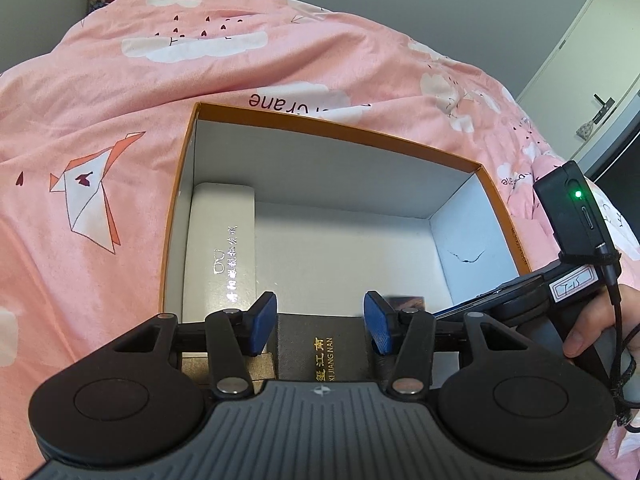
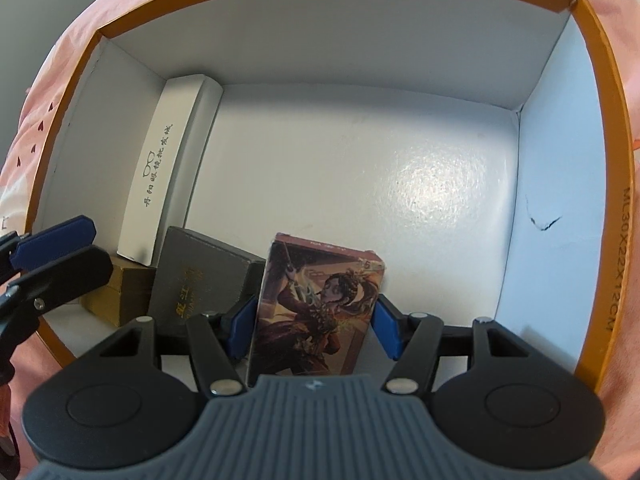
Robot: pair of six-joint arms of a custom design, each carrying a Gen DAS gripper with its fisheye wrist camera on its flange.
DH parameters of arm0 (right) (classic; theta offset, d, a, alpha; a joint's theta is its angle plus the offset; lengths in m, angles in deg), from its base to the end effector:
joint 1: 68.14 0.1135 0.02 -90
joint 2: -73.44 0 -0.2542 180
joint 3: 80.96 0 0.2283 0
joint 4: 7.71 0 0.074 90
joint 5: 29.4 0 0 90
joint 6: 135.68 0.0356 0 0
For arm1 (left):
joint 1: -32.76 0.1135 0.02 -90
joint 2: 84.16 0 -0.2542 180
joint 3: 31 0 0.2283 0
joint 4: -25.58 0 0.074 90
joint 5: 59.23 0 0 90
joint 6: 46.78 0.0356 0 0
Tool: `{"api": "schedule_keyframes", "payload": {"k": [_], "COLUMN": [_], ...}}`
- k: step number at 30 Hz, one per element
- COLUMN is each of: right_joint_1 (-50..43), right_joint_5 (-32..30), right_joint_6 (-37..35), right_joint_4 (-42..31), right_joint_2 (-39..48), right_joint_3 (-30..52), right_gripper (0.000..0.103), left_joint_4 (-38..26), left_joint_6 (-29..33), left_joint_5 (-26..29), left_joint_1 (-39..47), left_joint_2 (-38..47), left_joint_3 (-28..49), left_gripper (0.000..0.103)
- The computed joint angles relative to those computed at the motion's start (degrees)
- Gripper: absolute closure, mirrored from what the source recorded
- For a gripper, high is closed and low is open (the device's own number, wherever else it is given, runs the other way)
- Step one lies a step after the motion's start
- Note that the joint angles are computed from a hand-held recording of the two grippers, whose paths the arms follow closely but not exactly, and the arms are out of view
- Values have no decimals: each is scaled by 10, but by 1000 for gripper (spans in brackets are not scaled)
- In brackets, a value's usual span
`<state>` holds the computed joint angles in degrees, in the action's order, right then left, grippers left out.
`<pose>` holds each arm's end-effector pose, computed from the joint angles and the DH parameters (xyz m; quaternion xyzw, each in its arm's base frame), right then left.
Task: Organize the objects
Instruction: 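Set the card deck and black box down inside the box and open both tools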
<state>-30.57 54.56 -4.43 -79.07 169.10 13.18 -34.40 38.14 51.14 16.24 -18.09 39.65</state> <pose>0.2399 0.1892 0.2559 0.0239 0.9872 0.1346 0.0818 0.1934 -0.0703 0.2757 0.1460 0.9298 -0.2207 0.2559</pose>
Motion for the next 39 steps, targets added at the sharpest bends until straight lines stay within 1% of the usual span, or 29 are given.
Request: {"api": "schedule_keyframes", "payload": {"k": [3,5,7,8,10,14,17,21,25,27,31,33,35,36,37,38,39], "right_joint_1": [-4,-2,0,2,4,11,24,41,45,55,102,142,195,220,215,240,238], "right_joint_5": [-10,-6,-5,-1,-1,0,3,15,13,22,79,122,180,205,224,243,253], "right_joint_6": [5,7,8,10,14,20,10,2,15,24,38,58,81,91,77,90,81], "right_joint_4": [7,5,-1,-5,-5,-3,1,-6,-4,-8,-22,-37,-63,-76,-76,-89,-91], "right_joint_2": [-8,-9,-7,-6,-9,-15,-14,-4,-8,-11,-31,-47,-57,-71,-95,-105,-136], "right_joint_3": [-7,-7,-5,-4,-8,-11,-7,10,7,10,26,37,60,61,46,51,34], "right_gripper": [40,40,54,57,61,66,71,71,71,72,72,72,72,72,72,72,72], "left_joint_4": [0,0,0,0,-1,-2,-5,-6,-8,-15,-41,-60,-81,-93,-106,-120,-135], "left_joint_6": [-1,-1,-1,-1,0,-2,-3,-5,-2,2,7,8,9,9,10,11,12], "left_joint_5": [6,7,7,7,7,6,7,6,4,8,17,25,37,41,45,48,52], "left_joint_1": [3,4,4,4,4,2,3,3,2,3,1,-1,-4,-5,-7,-9,-8], "left_joint_2": [1,2,2,2,2,2,2,0,-3,-10,-43,-62,-86,-99,-111,-123,-136], "left_joint_3": [-1,-1,-1,-1,-1,-2,-1,-2,-2,-1,4,9,11,12,15,16,17], "left_gripper": [45,45,45,45,45,45,45,45,44,44,42,42,42,42,42,42,42]}}
